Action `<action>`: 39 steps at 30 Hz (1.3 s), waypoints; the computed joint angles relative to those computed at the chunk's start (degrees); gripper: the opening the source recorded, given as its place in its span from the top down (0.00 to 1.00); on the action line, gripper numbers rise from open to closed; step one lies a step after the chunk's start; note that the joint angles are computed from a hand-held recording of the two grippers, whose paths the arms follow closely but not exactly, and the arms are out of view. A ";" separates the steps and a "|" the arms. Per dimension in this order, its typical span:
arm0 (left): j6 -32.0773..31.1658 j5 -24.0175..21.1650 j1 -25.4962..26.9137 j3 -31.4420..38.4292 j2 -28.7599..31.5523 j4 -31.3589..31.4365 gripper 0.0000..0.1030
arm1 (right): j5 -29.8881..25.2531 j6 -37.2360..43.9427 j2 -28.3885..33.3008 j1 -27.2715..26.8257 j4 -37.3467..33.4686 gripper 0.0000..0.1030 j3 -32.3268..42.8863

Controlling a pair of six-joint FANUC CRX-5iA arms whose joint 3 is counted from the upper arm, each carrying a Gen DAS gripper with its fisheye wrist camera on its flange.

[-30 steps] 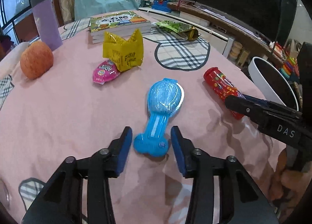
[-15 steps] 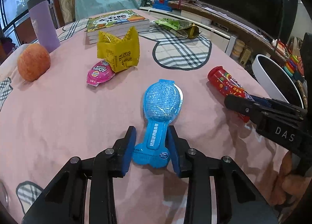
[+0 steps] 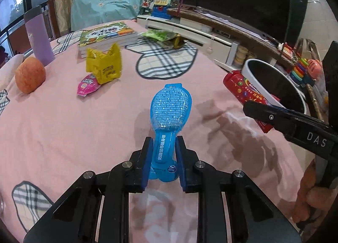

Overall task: Collect trash
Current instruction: 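Carry the blue brush and red Skittles tube over the bin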

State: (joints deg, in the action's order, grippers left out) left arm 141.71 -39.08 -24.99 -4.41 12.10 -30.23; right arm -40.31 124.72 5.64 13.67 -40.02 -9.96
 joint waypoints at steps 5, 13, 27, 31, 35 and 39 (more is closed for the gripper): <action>-0.14 0.44 -1.07 0.22 0.03 0.65 0.80 | -1.26 1.91 -1.88 -2.54 -2.45 0.66 -0.98; -0.71 0.53 -2.67 0.78 0.27 1.48 0.80 | -3.10 3.66 -3.62 -5.64 -4.99 0.66 -1.72; -0.94 -0.53 -5.15 2.65 0.20 0.90 0.80 | -4.58 6.16 -5.08 -10.00 -8.10 0.66 -2.64; -1.84 -0.48 -5.62 3.52 0.57 1.24 0.80 | -4.70 6.51 -5.58 -11.61 -8.76 0.66 -2.95; -3.38 -0.29 -5.84 4.62 1.27 1.96 0.80 | -5.05 7.01 -5.47 -13.70 -9.62 0.66 -2.57; -4.69 -0.26 -6.19 6.17 2.16 2.30 0.80 | -4.87 7.01 -5.27 -15.12 -9.96 0.66 -2.25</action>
State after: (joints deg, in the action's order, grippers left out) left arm 137.02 -39.34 -31.18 1.76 14.26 -27.92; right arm -45.18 131.73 0.38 -1.45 -49.99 -12.21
